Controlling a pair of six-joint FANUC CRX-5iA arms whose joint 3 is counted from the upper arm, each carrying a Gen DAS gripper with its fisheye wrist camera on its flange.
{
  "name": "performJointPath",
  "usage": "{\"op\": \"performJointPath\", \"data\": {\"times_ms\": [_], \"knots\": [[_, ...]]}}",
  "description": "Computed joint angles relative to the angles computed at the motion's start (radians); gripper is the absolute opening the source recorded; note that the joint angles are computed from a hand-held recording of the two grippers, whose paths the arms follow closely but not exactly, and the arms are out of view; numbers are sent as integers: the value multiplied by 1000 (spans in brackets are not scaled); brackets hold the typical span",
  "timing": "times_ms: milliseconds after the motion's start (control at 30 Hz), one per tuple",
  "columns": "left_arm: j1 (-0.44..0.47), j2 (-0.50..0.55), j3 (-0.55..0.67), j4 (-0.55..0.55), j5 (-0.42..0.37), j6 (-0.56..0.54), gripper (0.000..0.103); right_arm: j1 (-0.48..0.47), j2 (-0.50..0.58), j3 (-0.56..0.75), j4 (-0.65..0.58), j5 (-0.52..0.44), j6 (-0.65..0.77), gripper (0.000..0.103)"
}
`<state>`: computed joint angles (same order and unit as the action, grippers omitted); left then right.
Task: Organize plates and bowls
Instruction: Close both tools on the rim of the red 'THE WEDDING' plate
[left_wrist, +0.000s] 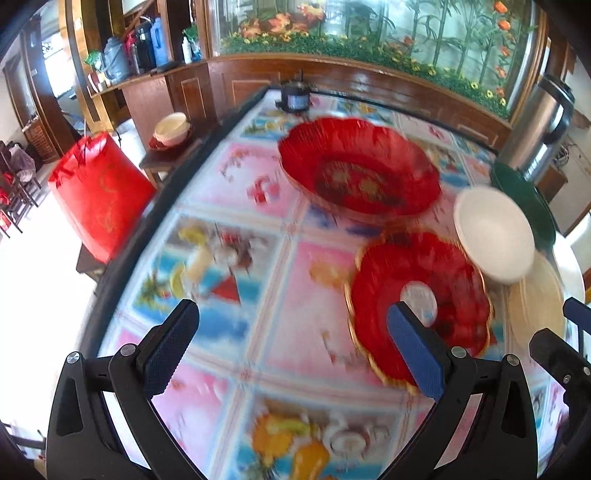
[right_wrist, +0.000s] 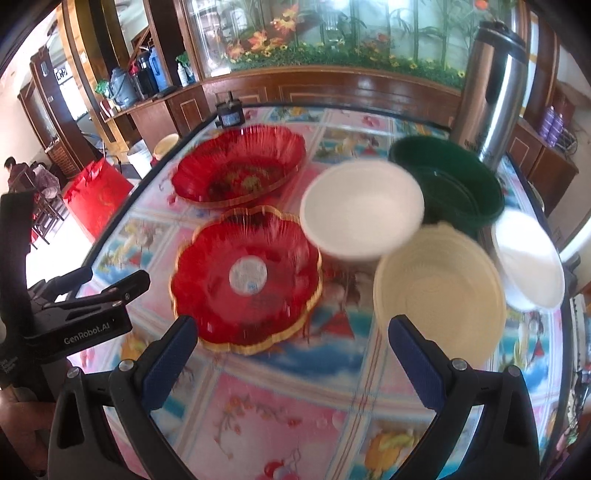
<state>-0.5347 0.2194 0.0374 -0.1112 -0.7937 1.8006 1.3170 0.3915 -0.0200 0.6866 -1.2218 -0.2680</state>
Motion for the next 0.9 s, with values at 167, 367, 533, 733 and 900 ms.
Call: {"op": "performJointPath", "data": {"times_ms": [167, 367, 533, 733, 900], "knots": [[34, 90, 115, 42, -31, -64, 103, -75, 43, 63, 12, 28, 98, 103], [55, 197, 263, 62, -96, -87, 103, -175, 75, 126, -26, 108, 176, 103], [48, 288, 390, 27, -141, -52, 103, -258, 122, 214, -88, 124, 330, 103], [31, 383, 526, -25, -220, 0, 103, -336, 168, 292, -180, 125, 501, 101], [33, 451, 607, -12, -264, 8, 103, -376, 190, 327, -210, 128, 571, 94]]}}
